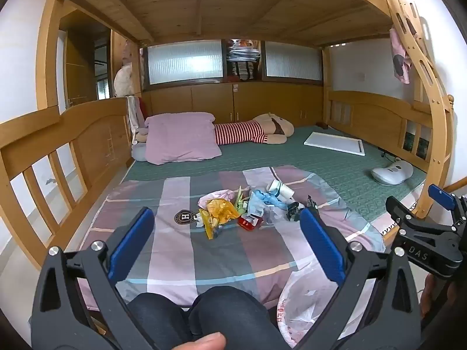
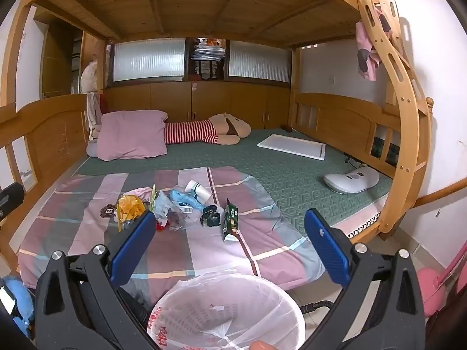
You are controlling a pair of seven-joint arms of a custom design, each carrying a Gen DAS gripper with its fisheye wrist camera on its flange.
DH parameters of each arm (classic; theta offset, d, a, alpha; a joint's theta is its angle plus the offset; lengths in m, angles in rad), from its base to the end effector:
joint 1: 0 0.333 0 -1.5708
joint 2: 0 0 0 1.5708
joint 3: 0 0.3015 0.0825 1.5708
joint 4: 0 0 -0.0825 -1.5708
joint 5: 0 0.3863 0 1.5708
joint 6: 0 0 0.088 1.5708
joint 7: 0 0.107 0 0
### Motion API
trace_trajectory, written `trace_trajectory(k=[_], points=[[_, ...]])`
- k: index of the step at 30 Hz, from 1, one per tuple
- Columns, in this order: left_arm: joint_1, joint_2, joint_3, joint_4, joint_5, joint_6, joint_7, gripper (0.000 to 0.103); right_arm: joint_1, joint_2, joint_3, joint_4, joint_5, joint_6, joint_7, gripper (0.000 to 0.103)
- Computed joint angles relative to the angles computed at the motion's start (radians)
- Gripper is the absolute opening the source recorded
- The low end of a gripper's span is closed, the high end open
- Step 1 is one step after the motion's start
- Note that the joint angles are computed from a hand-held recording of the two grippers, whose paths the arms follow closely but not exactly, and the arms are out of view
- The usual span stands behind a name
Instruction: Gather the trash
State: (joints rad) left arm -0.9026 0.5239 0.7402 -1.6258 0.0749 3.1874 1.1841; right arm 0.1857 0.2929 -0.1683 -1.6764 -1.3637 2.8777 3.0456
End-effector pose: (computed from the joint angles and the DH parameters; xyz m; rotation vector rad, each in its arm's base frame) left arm 0.6751 -0.2316 0.5053 -1.3773 1.6011 -1.0178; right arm 0.6726 0.0797 0.4856 -1.3765 1.7300 -1.1696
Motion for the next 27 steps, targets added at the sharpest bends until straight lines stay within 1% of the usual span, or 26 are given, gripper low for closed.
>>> trace_trajectory(k=[8,9,10,11,15,16,17,27], points=[[0.004,-0.010,-0.005,-0.011,0.004,0.003,0.008,0.100,0.001,0.001,-0.002,0.002,-0.012,0.002,0.007,0.100],[0.029,-0.003,-0.022,-0.004,0.002,0.006,0.015,0.100,-0.002,0.003,0.002,0.003,0.006,0.001,-0.006,0.100],[0.037,-0.003,-0.029,0.000,0.000,0.004,0.019,0.100,-0.001,0.004,0.001,0.003,0.006,0.003,-0.006,0.100],[0.035,-0.002,-0.026,0.000,-0.001,0.005,0.019,0.100,0.000,0.004,0.000,0.003,0.004,0.003,-0.006,0.100],[0.057,-0.013,-0.050,-0.009,-0.006,0.009,0.038,0.100,0.001,0.005,-0.002,0.003,0.005,0.006,-0.006,0.100],[0.024,-0.020,-0.016,-0.033,-0.007,0.014,0.027,0.100,0.001,0.006,-0.003,0.003,0.006,0.007,-0.007,0.100],[0.008,-0.010,0.001,-0.026,-0.013,0.006,0.022,0.100,0.002,0.006,-0.003,0.004,0.005,0.005,-0.006,0.100],[0.007,-0.008,0.002,-0.027,-0.017,0.003,0.024,0.100,0.006,0.011,-0.007,0.009,0.025,0.005,-0.026,0.100]])
